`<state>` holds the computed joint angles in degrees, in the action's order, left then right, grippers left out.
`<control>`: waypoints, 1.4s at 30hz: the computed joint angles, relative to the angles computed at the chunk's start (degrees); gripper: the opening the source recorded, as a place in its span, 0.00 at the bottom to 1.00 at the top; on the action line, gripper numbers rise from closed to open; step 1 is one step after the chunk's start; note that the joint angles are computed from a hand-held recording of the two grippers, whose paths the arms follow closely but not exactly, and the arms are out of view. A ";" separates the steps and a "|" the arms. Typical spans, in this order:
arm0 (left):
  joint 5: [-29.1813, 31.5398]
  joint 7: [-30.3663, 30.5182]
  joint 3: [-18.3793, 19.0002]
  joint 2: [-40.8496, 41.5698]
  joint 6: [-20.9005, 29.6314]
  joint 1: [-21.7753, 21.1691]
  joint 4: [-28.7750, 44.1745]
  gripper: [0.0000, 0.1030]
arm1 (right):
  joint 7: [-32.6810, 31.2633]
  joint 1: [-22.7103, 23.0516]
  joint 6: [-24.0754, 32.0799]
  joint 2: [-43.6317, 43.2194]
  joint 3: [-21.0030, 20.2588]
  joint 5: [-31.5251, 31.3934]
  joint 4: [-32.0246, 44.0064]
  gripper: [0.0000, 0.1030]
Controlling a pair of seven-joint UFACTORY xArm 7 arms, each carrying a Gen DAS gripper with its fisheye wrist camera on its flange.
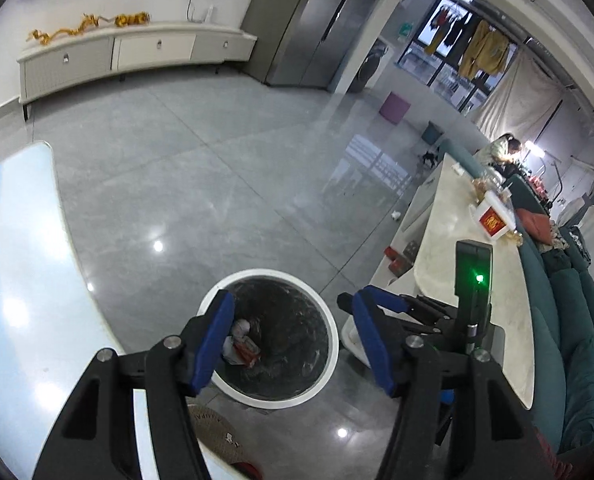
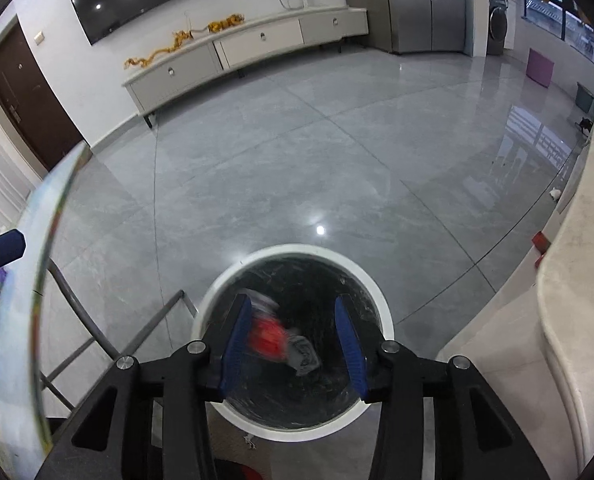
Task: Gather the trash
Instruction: 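Move both open tools back to the table, then grasp the white tissue with the left tool while the right tool grasps the purple bag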
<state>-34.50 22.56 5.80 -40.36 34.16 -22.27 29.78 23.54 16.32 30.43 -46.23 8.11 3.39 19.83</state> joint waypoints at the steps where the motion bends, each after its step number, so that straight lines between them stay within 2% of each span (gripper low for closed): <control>1: 0.48 -0.17 -0.05 -1.83 0.18 0.64 -0.52 0.58 | 0.32 -0.08 0.22 -0.11 0.36 -0.12 0.89 0.40; 5: 4.59 -2.49 -1.36 -10.91 -0.75 4.68 -3.82 0.58 | 1.90 0.97 1.91 -3.77 2.24 -0.25 2.94 0.40; 8: 7.30 -4.04 -0.82 -17.95 -2.32 6.45 -6.35 0.58 | 2.59 2.11 2.33 -5.42 3.19 -0.30 5.04 0.41; 15: 15.94 -5.04 4.14 -31.72 6.77 13.73 -7.10 0.58 | 3.87 5.15 2.01 -5.04 7.60 -1.21 11.99 0.42; 18: 19.75 -4.68 6.48 -36.67 10.80 19.21 -7.33 0.58 | 3.99 6.85 0.81 -2.76 9.44 -1.48 15.41 0.42; 22: 23.49 -3.35 12.13 -40.78 15.52 26.62 -7.46 0.58 | 4.04 9.34 -1.42 2.04 12.05 -1.80 20.07 0.43; 26: 28.27 -0.71 18.68 -40.60 18.03 36.29 -7.33 0.58 | 3.79 12.75 -3.73 7.58 13.66 -1.50 23.61 0.43; 30: 31.82 3.71 24.89 -35.86 17.77 44.39 -6.60 0.58 | 3.15 15.54 -5.86 16.29 15.61 -2.09 28.69 0.43; 33: 33.52 6.84 28.02 -31.44 16.46 49.77 -6.44 0.58 | 2.48 17.97 -7.02 21.73 15.97 -2.15 31.71 0.43; 38: 32.57 9.56 30.34 -23.95 14.55 54.52 -5.64 0.58 | 0.26 22.17 -7.87 31.48 16.32 -2.38 37.41 0.43; 42: 30.08 11.35 30.56 -18.91 12.80 55.99 -5.77 0.59 | -3.38 25.96 -7.44 38.65 15.86 -0.54 41.92 0.47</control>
<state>-4.42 33.91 36.35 -59.27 46.96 33.72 24.01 20.16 42.28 23.00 -7.59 23.97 2.85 61.75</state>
